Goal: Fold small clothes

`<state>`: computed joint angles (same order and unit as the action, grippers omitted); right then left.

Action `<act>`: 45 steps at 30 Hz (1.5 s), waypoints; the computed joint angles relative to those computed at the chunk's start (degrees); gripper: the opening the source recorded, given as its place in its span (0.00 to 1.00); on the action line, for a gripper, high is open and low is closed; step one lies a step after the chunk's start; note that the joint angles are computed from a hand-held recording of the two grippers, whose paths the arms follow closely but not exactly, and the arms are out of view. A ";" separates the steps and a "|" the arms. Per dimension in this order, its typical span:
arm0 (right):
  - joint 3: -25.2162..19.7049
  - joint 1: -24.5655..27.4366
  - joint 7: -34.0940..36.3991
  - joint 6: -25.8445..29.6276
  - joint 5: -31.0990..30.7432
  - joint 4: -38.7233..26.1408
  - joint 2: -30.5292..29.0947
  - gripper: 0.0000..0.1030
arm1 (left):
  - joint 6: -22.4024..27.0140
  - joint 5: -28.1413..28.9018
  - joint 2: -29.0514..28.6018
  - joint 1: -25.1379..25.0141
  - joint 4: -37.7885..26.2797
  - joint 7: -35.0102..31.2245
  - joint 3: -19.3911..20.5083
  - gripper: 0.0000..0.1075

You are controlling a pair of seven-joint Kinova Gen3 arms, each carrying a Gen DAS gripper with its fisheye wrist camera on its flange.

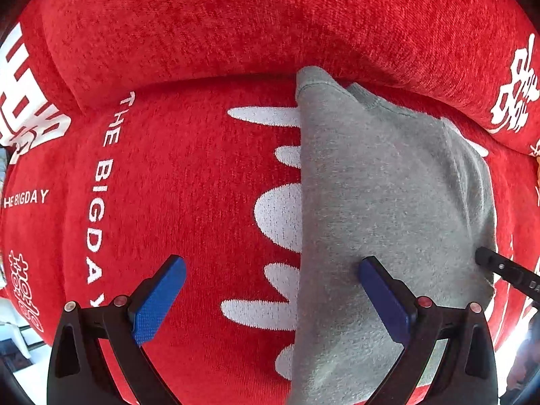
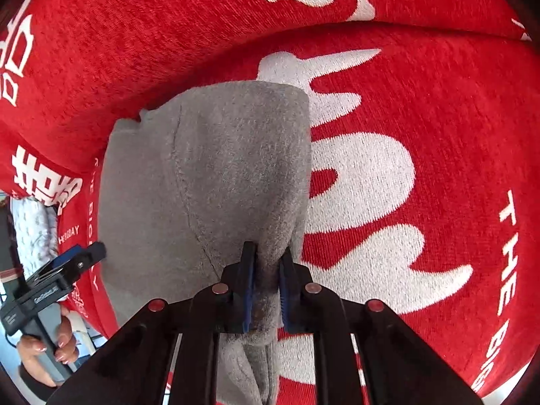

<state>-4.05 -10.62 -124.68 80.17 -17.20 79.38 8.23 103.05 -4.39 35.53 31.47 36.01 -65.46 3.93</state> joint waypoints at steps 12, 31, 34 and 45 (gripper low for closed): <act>2.64 5.35 0.61 2.60 -5.40 2.17 -4.80 0.52 | 3.96 -0.36 2.39 1.18 -4.49 0.25 -0.32 0.96; 6.95 13.55 16.58 -6.59 -27.44 18.45 -7.16 0.77 | -6.93 15.65 0.49 -11.22 6.62 -2.59 4.29 0.96; 6.76 14.10 20.82 -6.46 -30.08 19.84 -6.10 0.77 | -10.51 21.21 -0.13 -14.36 10.90 -3.30 5.81 0.96; 3.75 14.61 33.31 -9.21 -39.44 19.63 0.07 0.80 | -8.39 21.67 5.63 -9.19 2.90 -7.79 6.65 0.96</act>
